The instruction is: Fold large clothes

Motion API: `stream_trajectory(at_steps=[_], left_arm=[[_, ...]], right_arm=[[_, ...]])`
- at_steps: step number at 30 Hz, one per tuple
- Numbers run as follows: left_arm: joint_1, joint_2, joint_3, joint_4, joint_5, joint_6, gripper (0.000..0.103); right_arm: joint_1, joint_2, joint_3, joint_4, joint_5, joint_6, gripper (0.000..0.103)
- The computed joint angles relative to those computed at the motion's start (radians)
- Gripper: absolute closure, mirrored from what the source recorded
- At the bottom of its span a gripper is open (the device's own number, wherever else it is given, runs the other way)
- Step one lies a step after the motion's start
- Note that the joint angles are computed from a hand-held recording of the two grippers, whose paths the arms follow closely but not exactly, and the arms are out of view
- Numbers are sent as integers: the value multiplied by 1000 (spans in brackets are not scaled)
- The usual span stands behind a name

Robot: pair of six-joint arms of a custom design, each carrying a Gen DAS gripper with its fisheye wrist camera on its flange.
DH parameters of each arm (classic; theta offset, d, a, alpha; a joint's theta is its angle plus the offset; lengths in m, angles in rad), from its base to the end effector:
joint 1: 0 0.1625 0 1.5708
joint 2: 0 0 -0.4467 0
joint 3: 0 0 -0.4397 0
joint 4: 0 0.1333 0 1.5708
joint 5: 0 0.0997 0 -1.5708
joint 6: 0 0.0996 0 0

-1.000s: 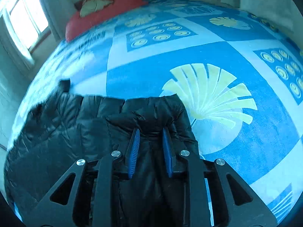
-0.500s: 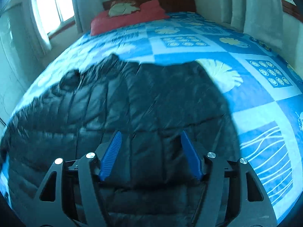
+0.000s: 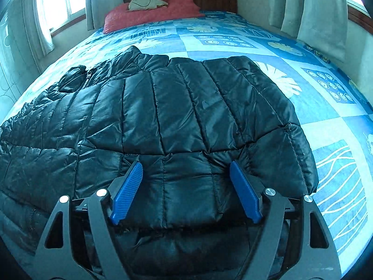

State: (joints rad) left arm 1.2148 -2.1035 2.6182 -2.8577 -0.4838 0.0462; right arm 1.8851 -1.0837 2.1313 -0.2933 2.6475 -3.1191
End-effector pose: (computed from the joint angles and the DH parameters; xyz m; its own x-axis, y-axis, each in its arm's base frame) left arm 0.1171 -0.3205 0.3672 -0.6390 -0.3853 -0.6657 0.2795 0.6900 -0.6677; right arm 0.1655 -0.3615 0.0714 -0.6539 0.4781 0.5863 -0.1971 0.6406 -0.7421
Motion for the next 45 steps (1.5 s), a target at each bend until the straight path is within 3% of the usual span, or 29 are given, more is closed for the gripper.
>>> stream_trajectory(at_steps=[6,9,19,24,27,29,31,32,34,36,39,40,41,44,45], left_arm=[[34,-27,-60,157,-82,-80,4],[92,9,-107,109,-175,-49,4],[391,215,-326,-153,-615,-58,5],[465,280,-407,-189,-733,-82,5],[480,292,-425,-218,-763,-117,6],[459,294,-419,-240,-698,-138,24],[463,297,-418,-264,-697,-155,33],[465,298,-418,-279,-690,-161,45],[493,300,-427,-288,-723,-184,54],[519,308,-440,-297,-780,-212,54],[534,322,-458,-305,-810,-238,54],[527,323,-462,-300,-794,-231,59],[514,325,-467,-287,-758,-216,74],[541,330,-483,-261,-793,-204,93],[543,326,-485,-256,-794,-203,94]], right_arm=[[-4,-12,11,-11,-11,-9,26],[-1,-11,11,-14,-7,-11,26],[-2,-16,15,-14,-15,-7,25],[-2,-21,19,-18,-20,-10,25],[-2,-22,19,-20,-20,-11,25],[-2,-23,20,-22,-19,-13,25],[-2,-25,22,-27,-19,-16,25],[-3,-26,23,-28,-20,-18,25],[-2,-26,24,-30,-20,-18,25],[-2,-28,24,-29,-20,-19,25],[-2,-27,24,-31,-19,-18,25],[-2,-26,24,-31,-19,-18,25],[-2,-27,25,-32,-19,-18,25],[-2,-28,25,-32,-20,-18,25],[-2,-27,25,-32,-20,-18,25]])
